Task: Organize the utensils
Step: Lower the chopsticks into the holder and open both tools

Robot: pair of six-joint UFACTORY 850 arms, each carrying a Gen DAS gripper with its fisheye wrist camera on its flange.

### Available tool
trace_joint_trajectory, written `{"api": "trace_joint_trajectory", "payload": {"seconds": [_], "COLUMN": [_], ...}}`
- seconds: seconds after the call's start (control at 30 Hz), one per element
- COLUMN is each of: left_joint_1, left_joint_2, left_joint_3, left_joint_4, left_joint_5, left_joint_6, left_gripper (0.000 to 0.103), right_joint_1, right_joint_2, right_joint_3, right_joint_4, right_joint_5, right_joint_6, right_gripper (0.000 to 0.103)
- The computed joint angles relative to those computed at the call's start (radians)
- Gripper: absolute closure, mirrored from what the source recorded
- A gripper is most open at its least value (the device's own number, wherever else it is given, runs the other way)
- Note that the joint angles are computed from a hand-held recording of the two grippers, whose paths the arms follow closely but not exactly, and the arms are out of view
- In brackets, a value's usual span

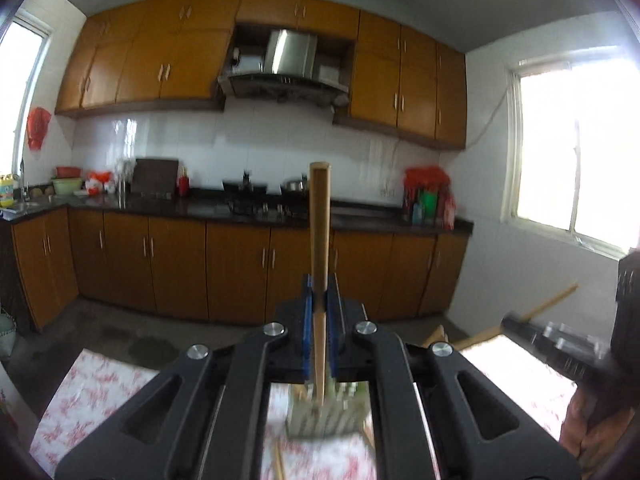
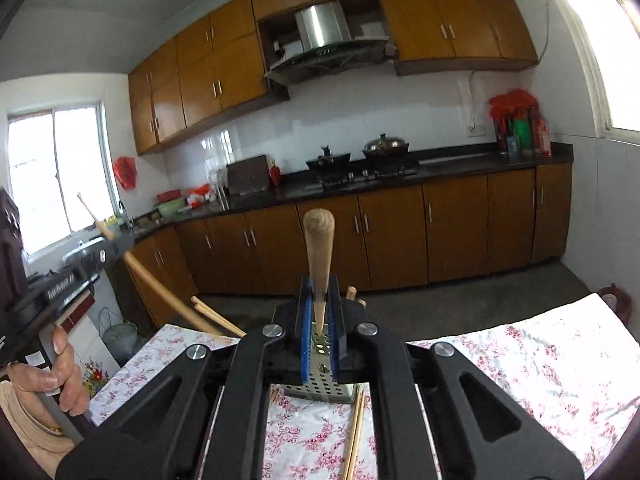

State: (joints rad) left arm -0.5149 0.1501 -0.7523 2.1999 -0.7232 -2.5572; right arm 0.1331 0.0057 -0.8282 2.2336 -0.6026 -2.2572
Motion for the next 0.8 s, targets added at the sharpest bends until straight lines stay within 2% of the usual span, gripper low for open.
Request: {"api": "trace_joint_trajectory", "payload": {"seconds": [0.13, 0.23, 0.43, 0.53, 0.63, 0.67, 0.73, 0.8], "left_joint_1": [0.019, 0.042, 0.087, 0.106, 0.121, 0.122, 0.123, 0.126], "left_joint_2": [-0.098, -0.176, -0.263, -0.279, -0.282, -0.281, -0.277, -0.268], "left_joint_3": [-0.065, -0.106, -0.130, -0.128, -0.123, -0.120, -0.116, -0.112], "left_joint_4": [0.057, 0.078, 0.147, 0.173, 0.195, 0.191, 0.185, 0.184], "left_joint_5": [-0.053, -0.054, 0.014, 0.041, 0.055, 0.056, 0.051, 0.048], "left_joint_6": [-0.042, -0.068, -0.169, -0.207, -0.240, -0.241, -0.241, -0.244], "left_gripper": [0.095, 0.095, 0.095, 0.095, 0.090, 0.087, 0.079, 0.077], "right_joint_1": [0.039, 0.062, 0.082, 0.087, 0.089, 0.089, 0.095, 0.091], "right_joint_2": [-0.083, -0.142, -0.211, -0.225, -0.220, -0.215, -0.212, -0.200], "right_joint_3": [-0.101, -0.157, -0.205, -0.213, -0.206, -0.201, -0.202, -0.190], "right_joint_4": [-0.117, -0.205, -0.317, -0.334, -0.311, -0.292, -0.252, -0.203], "right_joint_5": [0.109, 0.163, 0.199, 0.211, 0.217, 0.222, 0.228, 0.215], "right_joint_6": [0.109, 0.194, 0.324, 0.347, 0.326, 0.306, 0.270, 0.226], "right_gripper": [0.095, 0.095, 0.095, 0.095, 0.094, 0.093, 0.080, 0.076]}}
